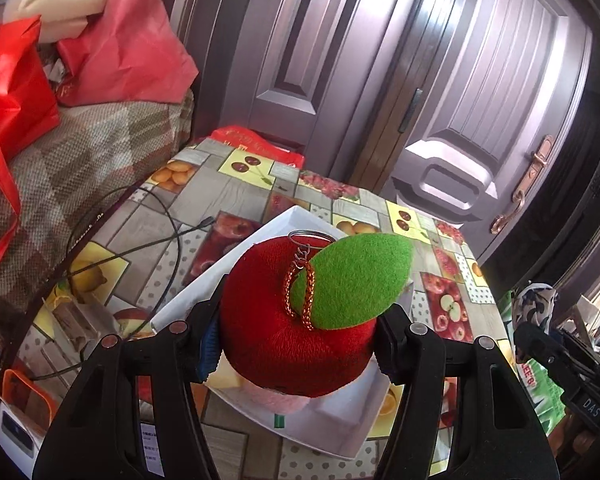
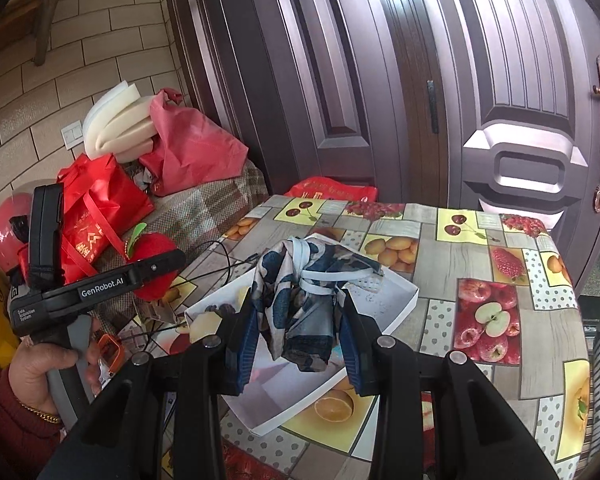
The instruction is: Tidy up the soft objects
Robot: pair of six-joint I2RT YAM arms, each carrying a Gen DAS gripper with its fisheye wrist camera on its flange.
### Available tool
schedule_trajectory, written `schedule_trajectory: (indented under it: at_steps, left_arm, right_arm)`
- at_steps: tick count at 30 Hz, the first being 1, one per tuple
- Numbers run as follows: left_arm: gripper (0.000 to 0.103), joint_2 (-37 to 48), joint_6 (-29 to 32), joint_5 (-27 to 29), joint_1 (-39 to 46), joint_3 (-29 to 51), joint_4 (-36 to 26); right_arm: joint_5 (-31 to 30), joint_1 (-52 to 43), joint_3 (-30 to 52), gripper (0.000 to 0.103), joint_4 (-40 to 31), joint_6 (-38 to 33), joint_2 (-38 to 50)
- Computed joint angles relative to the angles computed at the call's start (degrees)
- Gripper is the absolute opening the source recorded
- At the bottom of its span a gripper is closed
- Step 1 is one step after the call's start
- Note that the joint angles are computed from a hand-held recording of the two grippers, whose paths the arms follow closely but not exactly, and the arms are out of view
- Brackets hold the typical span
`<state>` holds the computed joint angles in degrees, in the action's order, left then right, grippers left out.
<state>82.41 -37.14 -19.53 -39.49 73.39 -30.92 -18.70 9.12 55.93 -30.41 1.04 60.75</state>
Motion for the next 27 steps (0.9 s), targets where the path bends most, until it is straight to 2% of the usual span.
schedule_trajectory:
  at_steps: [6,8,9,10,12,13,14,15,17,27]
  left_arm:
    - [0.063,7.8,1.0,3.7,3.1,2.8,1.3]
    - [0.069,10.0,0.6,2.7,3.3,4.5,0.2]
    - [0.075,10.7,0.1,1.9,3.4,4.8,-0.1]
    - [0.081,11.2,-0.2,1.2,3.6,5.0,-0.4]
    - [0.103,12.0,-0.6,-0.7,4.2,5.1,-1.0]
    - [0.103,12.2,-0.7,-1.6,4.3,4.8,-1.0]
    - [0.103,12.4,-0.8,-2.3,4.5,4.6,-1.3]
    - [0.103,12.7,-1.1,-3.1,4.5,4.7,-2.0]
    - [0.103,12.8,-1.8,-3.9,4.6,4.5,-2.6]
    - [0.103,9.3,-2.3,-5.9,1.6,4.0,-3.6]
  right_arm:
    - [2.8,4.3,0.8,0.038,6.6,1.3,12.4]
    - [3.1,5.1,1.5,0.039,9.2,2.3,15.2]
    - [3.4,5.6,2.0,0.04,10.0,2.5,16.6]
    - [3.6,5.9,2.2,0.048,10.8,2.6,17.5]
    - [4.5,6.6,2.2,0.066,12.7,2.8,18.8]
    - [5.1,6.9,1.8,0.083,13.6,3.0,18.9]
    - [5.6,7.1,1.5,0.092,14.5,3.2,19.2]
    - [5.7,7.2,1.2,0.093,15.0,3.5,19.4]
    - [5.3,7.2,1.1,0.103,14.7,4.0,19.8]
    - [6.5,7.6,-1.9,0.103,12.8,5.6,13.2]
